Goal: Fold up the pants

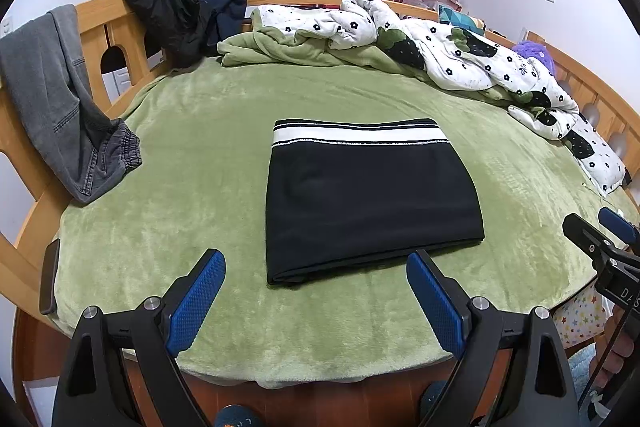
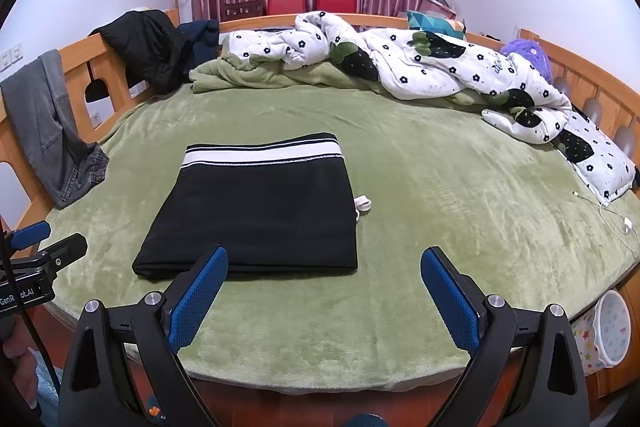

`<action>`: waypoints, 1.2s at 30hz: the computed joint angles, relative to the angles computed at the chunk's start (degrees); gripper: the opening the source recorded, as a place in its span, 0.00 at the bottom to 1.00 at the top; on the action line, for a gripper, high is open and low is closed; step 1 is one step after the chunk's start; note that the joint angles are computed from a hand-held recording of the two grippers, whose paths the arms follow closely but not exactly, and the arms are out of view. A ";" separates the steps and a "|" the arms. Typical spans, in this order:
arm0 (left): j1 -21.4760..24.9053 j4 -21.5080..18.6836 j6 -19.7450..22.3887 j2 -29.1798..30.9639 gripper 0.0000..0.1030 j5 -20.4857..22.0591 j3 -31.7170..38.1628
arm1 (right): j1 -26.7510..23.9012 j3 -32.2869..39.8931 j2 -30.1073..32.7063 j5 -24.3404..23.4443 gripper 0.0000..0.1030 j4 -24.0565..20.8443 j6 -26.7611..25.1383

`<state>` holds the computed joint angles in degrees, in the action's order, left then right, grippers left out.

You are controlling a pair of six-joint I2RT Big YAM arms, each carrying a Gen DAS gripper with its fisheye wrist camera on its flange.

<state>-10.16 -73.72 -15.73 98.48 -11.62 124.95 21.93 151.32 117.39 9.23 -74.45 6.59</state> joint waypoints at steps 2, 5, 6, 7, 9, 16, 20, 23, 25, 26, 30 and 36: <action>-0.02 -0.06 -0.06 0.00 0.89 -0.01 0.01 | 0.10 -0.15 -0.09 0.26 0.93 0.11 -0.05; -0.09 -0.09 -0.17 0.00 0.89 -0.05 0.01 | -0.10 -0.62 -0.44 0.25 0.93 0.57 -0.84; -0.09 -0.09 -0.17 0.00 0.89 -0.05 0.01 | -0.13 -0.75 -0.51 0.25 0.93 0.67 -1.03; -0.07 -0.02 -0.11 -0.03 0.89 0.01 -0.03 | -0.06 -0.69 -0.48 0.32 0.93 0.61 -1.11; -0.11 0.01 -0.14 -0.04 0.89 -0.16 -0.06 | -0.12 -0.54 -0.42 0.07 0.93 0.59 -1.42; 0.14 0.13 0.17 -0.09 0.89 0.23 -0.15 | 0.05 -1.37 -0.81 0.15 0.93 1.25 -1.61; -0.18 0.00 -0.23 -0.08 0.89 -0.17 -0.11 | 0.14 -1.28 -0.78 0.30 0.93 1.18 -1.71; -0.15 -0.01 -0.24 -0.10 0.89 -0.05 -0.11 | 0.07 -2.04 -1.15 0.27 0.93 1.67 -2.13; -0.14 0.01 -0.24 -0.10 0.89 -0.06 -0.13 | 0.01 -2.18 -1.18 0.13 0.93 1.71 -2.15; -0.10 0.06 -0.18 -0.11 0.89 -0.04 -0.15 | 0.02 -2.25 -1.22 0.11 0.93 1.73 -2.09; -0.02 0.10 -0.03 -0.12 0.89 0.06 -0.19 | -0.04 -2.47 -1.32 0.10 0.93 1.98 -2.19; -0.19 0.14 -0.25 -0.16 0.89 -0.05 -0.24 | -0.09 -2.59 -1.42 0.05 0.93 2.05 -2.32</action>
